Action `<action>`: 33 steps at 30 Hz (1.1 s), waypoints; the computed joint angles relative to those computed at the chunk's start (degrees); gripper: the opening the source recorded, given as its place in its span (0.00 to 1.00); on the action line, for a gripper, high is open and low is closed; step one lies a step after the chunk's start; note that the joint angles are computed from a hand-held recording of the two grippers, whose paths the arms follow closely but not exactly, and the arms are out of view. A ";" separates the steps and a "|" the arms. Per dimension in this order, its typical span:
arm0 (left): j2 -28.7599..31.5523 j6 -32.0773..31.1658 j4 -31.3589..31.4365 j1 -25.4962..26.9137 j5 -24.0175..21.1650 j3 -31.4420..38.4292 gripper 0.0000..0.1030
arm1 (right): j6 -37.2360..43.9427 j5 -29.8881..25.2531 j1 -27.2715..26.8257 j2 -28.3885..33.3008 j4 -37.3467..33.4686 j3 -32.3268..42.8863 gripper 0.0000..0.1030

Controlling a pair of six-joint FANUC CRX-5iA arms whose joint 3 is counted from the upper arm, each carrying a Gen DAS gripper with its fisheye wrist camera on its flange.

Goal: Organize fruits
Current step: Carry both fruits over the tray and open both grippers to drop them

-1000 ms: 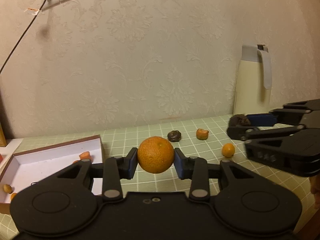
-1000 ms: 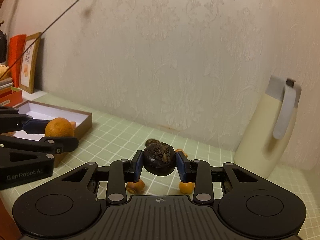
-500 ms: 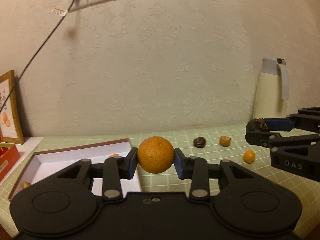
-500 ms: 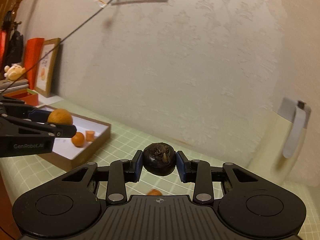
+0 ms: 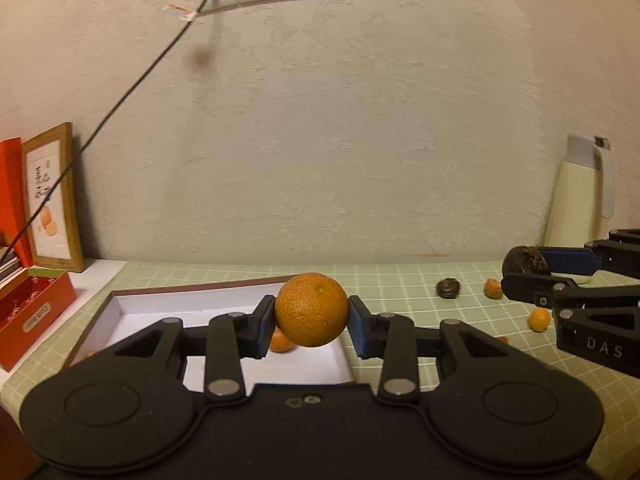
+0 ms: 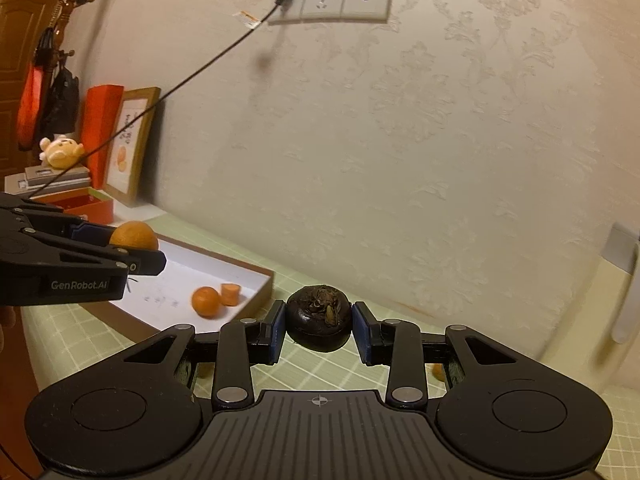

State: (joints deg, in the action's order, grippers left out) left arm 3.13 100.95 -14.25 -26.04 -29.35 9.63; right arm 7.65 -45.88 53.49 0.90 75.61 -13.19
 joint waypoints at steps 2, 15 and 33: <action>-0.28 0.47 0.15 0.65 -0.19 -0.17 0.27 | -0.14 0.50 0.15 0.46 0.40 0.42 0.35; -2.07 6.61 -4.43 2.81 -2.20 -0.51 0.27 | -0.18 4.36 0.36 4.25 1.63 4.39 0.35; -3.12 13.83 -10.51 7.48 -6.03 -0.37 0.27 | 0.96 8.78 -0.96 10.90 0.42 10.79 0.35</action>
